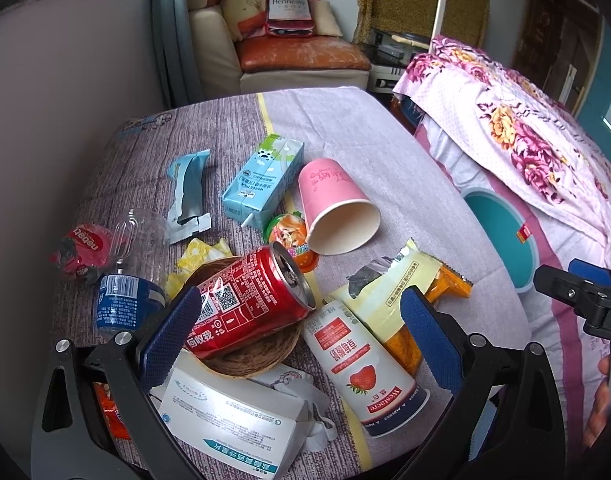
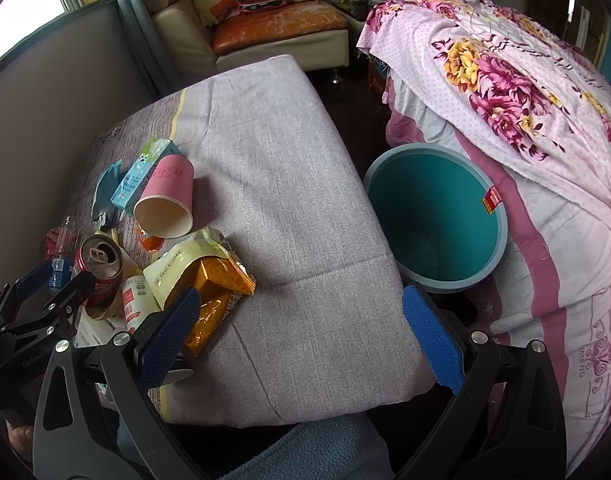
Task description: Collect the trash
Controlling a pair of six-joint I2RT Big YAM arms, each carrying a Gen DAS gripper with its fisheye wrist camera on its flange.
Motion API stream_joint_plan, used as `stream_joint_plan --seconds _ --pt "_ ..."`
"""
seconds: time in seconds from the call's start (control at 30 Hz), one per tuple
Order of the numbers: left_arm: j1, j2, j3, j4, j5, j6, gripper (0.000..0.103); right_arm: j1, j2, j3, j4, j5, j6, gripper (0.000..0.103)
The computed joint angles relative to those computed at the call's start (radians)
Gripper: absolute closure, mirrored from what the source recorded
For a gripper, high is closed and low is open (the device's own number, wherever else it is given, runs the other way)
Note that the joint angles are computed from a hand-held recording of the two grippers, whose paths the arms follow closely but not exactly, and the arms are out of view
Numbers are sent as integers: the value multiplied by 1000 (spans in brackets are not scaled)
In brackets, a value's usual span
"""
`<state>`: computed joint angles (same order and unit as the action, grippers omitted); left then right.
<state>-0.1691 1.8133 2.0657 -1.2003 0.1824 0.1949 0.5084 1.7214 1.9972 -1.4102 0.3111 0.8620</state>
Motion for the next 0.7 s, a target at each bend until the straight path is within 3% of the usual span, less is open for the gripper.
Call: stream_joint_plan --seconds 0.7 --pt "-2 -6 -10 3 -3 -1 3 -1 40 65 -33 -2 -9 6"
